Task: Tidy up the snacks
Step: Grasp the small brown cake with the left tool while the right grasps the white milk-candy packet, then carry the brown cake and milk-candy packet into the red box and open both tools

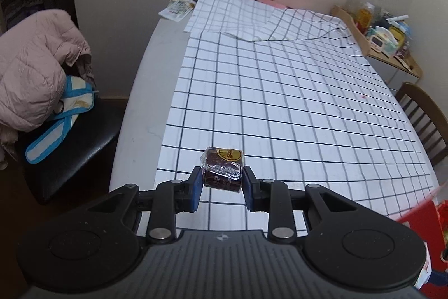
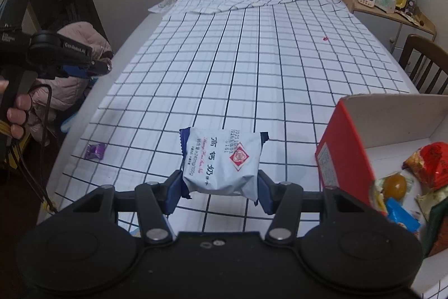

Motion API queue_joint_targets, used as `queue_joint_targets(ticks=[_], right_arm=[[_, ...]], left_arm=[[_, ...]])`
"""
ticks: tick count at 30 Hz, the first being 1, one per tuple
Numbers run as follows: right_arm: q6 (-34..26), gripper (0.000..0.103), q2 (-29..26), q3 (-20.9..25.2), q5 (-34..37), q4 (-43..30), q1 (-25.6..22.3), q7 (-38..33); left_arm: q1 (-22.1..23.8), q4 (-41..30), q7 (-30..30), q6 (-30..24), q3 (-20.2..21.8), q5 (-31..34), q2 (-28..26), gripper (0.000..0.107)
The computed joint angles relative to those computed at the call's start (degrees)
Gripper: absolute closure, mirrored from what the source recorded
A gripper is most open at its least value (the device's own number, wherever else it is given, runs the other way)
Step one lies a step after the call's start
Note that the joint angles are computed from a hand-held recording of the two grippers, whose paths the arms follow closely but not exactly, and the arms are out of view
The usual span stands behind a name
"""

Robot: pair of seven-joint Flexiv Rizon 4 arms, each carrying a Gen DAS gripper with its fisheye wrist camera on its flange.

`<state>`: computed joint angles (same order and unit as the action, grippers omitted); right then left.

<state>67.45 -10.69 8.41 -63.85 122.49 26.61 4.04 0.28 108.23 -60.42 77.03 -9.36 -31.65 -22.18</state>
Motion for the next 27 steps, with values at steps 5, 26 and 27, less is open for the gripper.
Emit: queue_joint_targets(ticks=[5,26,27], right_arm=[[-1.6,0.05,4.7,1.3,-1.3,2.1,-0.8,0.9],[5.3,0.05,22.5,5.3,2.9,17.1,-13.1,-6.5],[5.8,0.05,23.3,5.4,3.7,17.9,-13.7,-7.6]], left_arm=[[0.7,3.7,5.1,0.1,-2.8,-4.6,4.7,0.078],[-14.9,9.8,-1.1,-2.0,1.8,-2.0,15.6,0.078],[-15.5,9.7,-2.4,-2.2,1.7,-0.8,15.6,0.078]])
